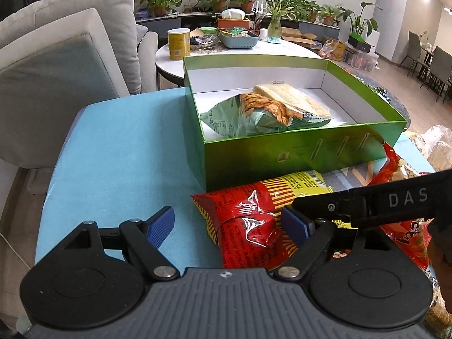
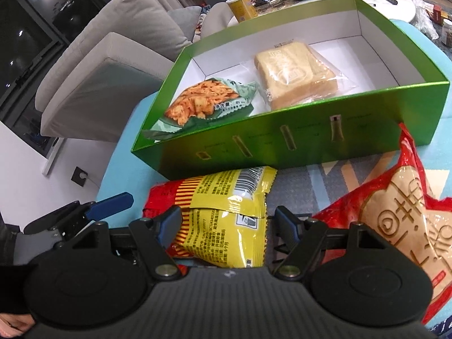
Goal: Organize snacks
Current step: 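Grasp the yellow-and-red chip bag with the right gripper and lift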
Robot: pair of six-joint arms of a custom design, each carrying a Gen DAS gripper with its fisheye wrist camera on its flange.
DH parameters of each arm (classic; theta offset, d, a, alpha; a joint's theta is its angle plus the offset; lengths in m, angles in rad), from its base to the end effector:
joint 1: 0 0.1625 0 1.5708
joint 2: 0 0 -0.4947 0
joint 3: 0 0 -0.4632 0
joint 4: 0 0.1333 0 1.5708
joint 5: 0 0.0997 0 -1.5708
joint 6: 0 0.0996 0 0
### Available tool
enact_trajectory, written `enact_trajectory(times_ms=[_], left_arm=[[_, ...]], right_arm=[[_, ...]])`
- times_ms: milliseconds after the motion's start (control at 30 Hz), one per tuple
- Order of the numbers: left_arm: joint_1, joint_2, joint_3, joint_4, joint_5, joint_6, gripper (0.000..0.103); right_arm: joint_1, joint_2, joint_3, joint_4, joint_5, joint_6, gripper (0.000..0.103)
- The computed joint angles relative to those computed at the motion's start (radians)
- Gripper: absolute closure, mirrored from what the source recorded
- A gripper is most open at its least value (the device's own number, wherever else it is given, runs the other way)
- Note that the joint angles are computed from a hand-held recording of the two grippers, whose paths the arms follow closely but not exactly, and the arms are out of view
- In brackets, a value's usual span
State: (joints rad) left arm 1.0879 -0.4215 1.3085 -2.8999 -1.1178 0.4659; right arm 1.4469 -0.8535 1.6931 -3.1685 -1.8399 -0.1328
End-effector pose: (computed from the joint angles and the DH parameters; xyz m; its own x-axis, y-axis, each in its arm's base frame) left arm -0.2485 -0.8548 -0.0325 -0.6006 0.5845 -0.5456 0.7718 0.6021 -0.2045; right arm 0.0105 -0.7802 0.1893 -0.9377 0.2025 0.2824 -0.0347 0.7540 -0.6559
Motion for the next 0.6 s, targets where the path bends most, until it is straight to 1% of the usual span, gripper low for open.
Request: enact_trajectory(times_ms=[200, 267, 333, 367, 500, 600], left_arm=[[0.006, -0.003, -0.003, 0.01, -0.021, 0.003, 0.022], [0.009, -0.018, 0.001, 0.039, -0.044, -0.001, 0.024], [0.015, -0.033, 0.004, 0.077, -0.089, -0.006, 0.024], [0.015, -0.036, 0.004, 0.088, -0.097, -0.005, 0.024], [0.01, -0.023, -0.001, 0.09, -0.071, 0.018, 0.024], [0.014, -0.016, -0.012, 0.119, -0.108, 0.034, 0.023]], right_arm=[[-0.003, 0.0, -0.005, 0.007, 0.008, -0.012, 0.019], [-0.002, 0.002, -0.007, 0.008, 0.008, -0.013, 0.019], [-0.002, 0.002, -0.01, 0.012, 0.01, -0.01, 0.02], [-0.002, 0.002, -0.01, 0.012, 0.01, -0.01, 0.02], [0.0, 0.007, -0.014, 0.006, 0.001, -0.007, 0.02], [-0.006, 0.002, -0.011, 0.012, 0.023, -0.005, 0.019]])
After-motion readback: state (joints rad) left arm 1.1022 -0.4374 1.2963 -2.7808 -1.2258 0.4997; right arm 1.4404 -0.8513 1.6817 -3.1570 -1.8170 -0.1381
